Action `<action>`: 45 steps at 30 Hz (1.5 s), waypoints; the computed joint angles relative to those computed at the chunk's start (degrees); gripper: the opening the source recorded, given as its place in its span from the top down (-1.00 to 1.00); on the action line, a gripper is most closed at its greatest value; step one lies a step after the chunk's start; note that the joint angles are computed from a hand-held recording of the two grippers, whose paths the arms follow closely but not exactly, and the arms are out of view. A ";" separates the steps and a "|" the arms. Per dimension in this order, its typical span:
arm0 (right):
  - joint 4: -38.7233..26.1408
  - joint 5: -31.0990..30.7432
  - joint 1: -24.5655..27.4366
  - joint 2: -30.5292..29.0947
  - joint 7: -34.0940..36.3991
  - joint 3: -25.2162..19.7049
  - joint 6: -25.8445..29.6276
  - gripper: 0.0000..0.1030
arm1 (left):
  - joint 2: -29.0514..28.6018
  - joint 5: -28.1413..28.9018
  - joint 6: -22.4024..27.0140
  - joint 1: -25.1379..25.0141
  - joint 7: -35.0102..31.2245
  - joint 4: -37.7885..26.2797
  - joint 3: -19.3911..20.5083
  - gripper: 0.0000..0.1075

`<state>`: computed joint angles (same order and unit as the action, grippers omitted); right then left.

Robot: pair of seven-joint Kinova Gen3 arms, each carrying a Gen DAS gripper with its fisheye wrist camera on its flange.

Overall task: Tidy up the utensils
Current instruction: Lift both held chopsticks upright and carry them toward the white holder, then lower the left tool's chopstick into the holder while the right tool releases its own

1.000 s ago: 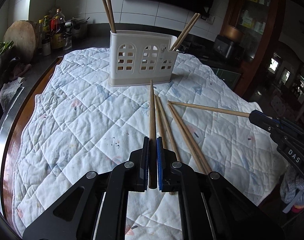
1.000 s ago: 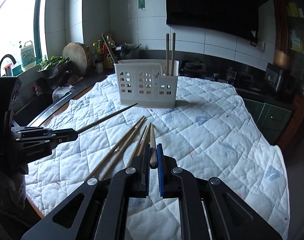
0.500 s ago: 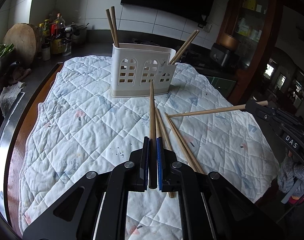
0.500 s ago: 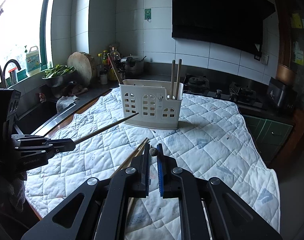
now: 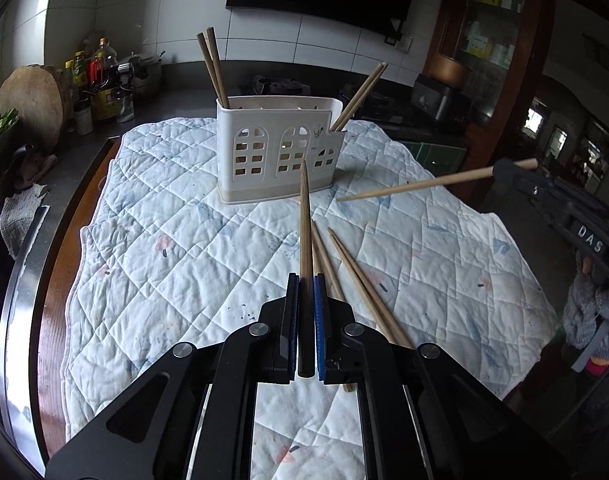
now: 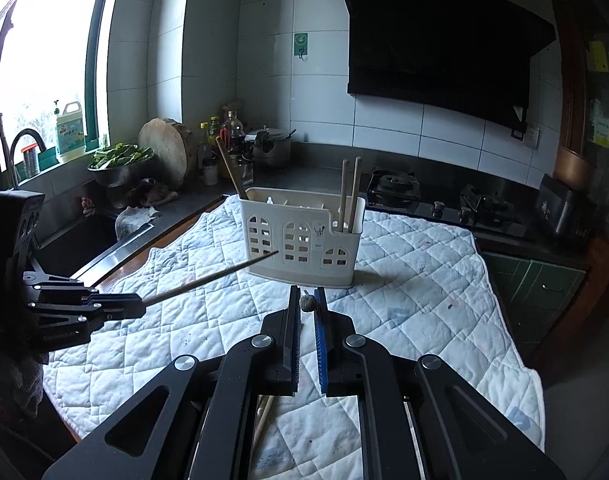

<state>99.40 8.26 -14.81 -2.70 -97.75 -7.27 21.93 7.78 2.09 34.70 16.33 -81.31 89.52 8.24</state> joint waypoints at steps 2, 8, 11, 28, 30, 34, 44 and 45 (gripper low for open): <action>-0.29 0.65 -0.03 -0.17 -0.36 -0.22 -0.30 0.87 | 0.14 -0.56 1.24 0.06 -0.28 -0.60 -0.04 0.89; -0.83 0.39 -0.23 0.00 0.43 -0.13 0.14 0.87 | 0.48 -1.53 3.29 0.19 -0.24 -1.48 -0.34 0.88; -1.01 -0.18 -0.25 0.17 0.91 0.06 0.40 0.87 | 0.36 -1.13 2.47 -0.11 0.12 -1.00 -0.46 0.89; -21.88 -8.99 1.22 7.65 13.41 2.32 13.22 0.87 | 3.46 -0.47 4.49 -1.02 -3.17 -18.18 -0.81 0.89; -25.77 -7.36 0.56 9.41 13.13 2.45 15.76 0.87 | 4.50 -1.40 5.04 -0.58 -2.95 -21.55 -1.07 0.89; -33.63 -2.26 -1.85 13.39 11.72 3.15 21.18 0.87 | 6.87 -3.79 5.20 0.79 -1.45 -27.94 -2.22 0.89; -52.62 1.11 -4.63 23.97 15.23 5.02 36.79 0.87 | 15.89 -8.96 6.64 2.81 6.19 -43.72 -6.76 0.89; -54.30 0.70 -4.47 24.93 15.64 5.16 38.32 0.87 | 16.85 -9.82 6.84 3.29 7.31 -45.00 -7.48 0.89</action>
